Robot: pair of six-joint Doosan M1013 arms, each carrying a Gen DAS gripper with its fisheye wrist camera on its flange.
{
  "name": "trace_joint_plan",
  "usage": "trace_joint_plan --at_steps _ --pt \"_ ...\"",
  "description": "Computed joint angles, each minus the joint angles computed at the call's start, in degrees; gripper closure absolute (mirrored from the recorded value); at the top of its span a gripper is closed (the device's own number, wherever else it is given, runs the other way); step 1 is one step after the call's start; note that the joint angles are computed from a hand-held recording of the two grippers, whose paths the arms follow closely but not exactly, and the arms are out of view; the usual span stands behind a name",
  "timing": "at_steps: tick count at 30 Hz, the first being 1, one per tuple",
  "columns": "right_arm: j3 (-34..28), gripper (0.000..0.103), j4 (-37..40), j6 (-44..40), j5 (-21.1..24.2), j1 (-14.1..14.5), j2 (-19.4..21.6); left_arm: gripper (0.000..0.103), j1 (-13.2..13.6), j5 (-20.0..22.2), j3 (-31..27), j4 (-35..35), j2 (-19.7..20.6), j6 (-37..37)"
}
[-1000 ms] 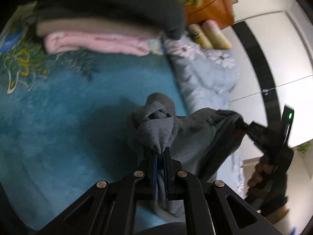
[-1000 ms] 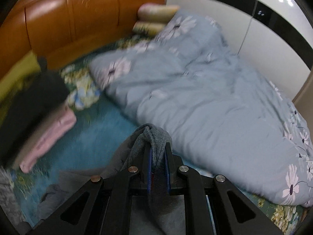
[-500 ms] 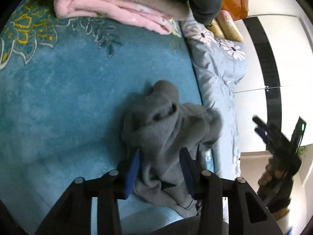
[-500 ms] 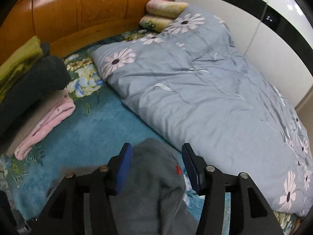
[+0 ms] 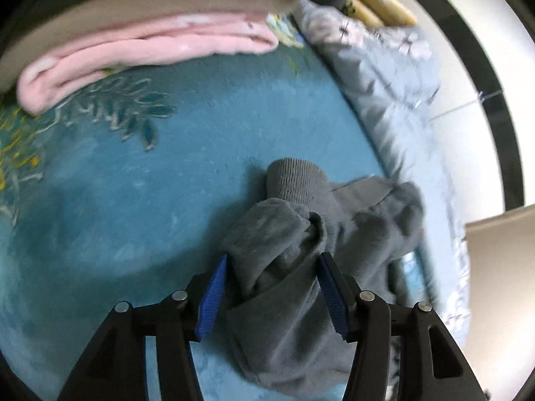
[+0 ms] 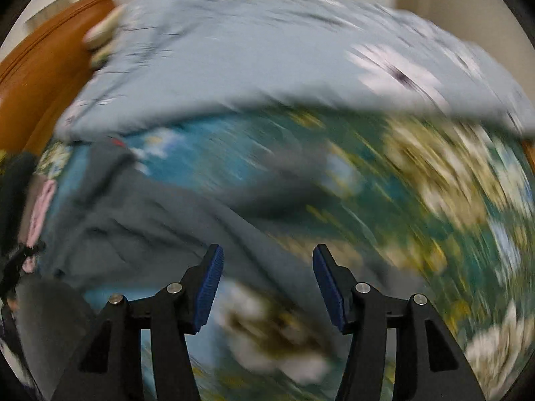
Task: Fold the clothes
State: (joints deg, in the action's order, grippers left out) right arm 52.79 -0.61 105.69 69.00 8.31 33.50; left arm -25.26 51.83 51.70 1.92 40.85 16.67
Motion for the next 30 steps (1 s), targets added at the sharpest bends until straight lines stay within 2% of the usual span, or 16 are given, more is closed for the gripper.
trace_joint_plan --at_steps 2,5,6,7,8,10,14,18,22,24,25,28,30 --pt "5.7 0.046 -0.9 2.6 -1.7 -0.7 -3.2 0.045 -0.1 2.5 -2.2 0.2 1.3 0.1" --pt "10.9 0.046 -0.1 3.8 -4.2 -1.6 -5.9 0.048 -0.5 5.6 -4.5 2.0 2.7 -0.9" --pt "11.9 0.046 0.1 4.0 -4.6 -1.8 -6.3 0.058 -0.7 6.8 -5.2 3.0 3.0 -1.1" --pt "11.7 0.046 0.3 3.6 -4.5 -1.8 -6.0 0.073 -0.9 8.2 -5.9 3.9 3.2 -0.8" --pt "11.7 0.046 0.7 2.9 -4.5 -1.8 -5.8 0.078 -1.1 9.2 -6.3 4.9 3.4 -0.9" --pt "11.8 0.046 1.5 1.4 -4.6 -1.8 -5.3 0.084 -1.5 8.3 -4.9 7.2 2.5 -3.3" --pt "11.9 0.046 -0.2 -2.2 -5.5 -0.9 -4.6 0.085 -2.6 3.0 1.9 14.8 -1.8 -14.8" --pt "11.0 0.046 -4.2 -7.5 -6.7 0.6 -3.4 0.086 -4.0 1.6 5.6 20.1 -4.2 -21.8" --pt "8.5 0.046 -5.9 -11.2 -4.7 1.4 -0.9 0.085 -4.2 0.8 6.6 19.2 -4.7 -21.8" --pt "7.2 0.061 -6.3 -10.5 -1.6 1.3 0.6 0.085 -4.1 1.1 6.0 18.3 -4.4 -20.5" --pt "7.0 0.078 -6.3 -9.7 -0.6 1.1 0.9 0.085 -4.1 1.3 5.8 17.9 -4.2 -19.8" --pt "7.0 0.089 -4.7 -7.9 -0.1 0.3 1.0 0.085 -4.1 2.0 5.2 17.6 -4.0 -18.1" --pt "5.8 0.092 -5.1 -7.0 -0.6 0.0 1.2 0.085 -4.0 2.0 5.2 17.2 -3.9 -18.1"
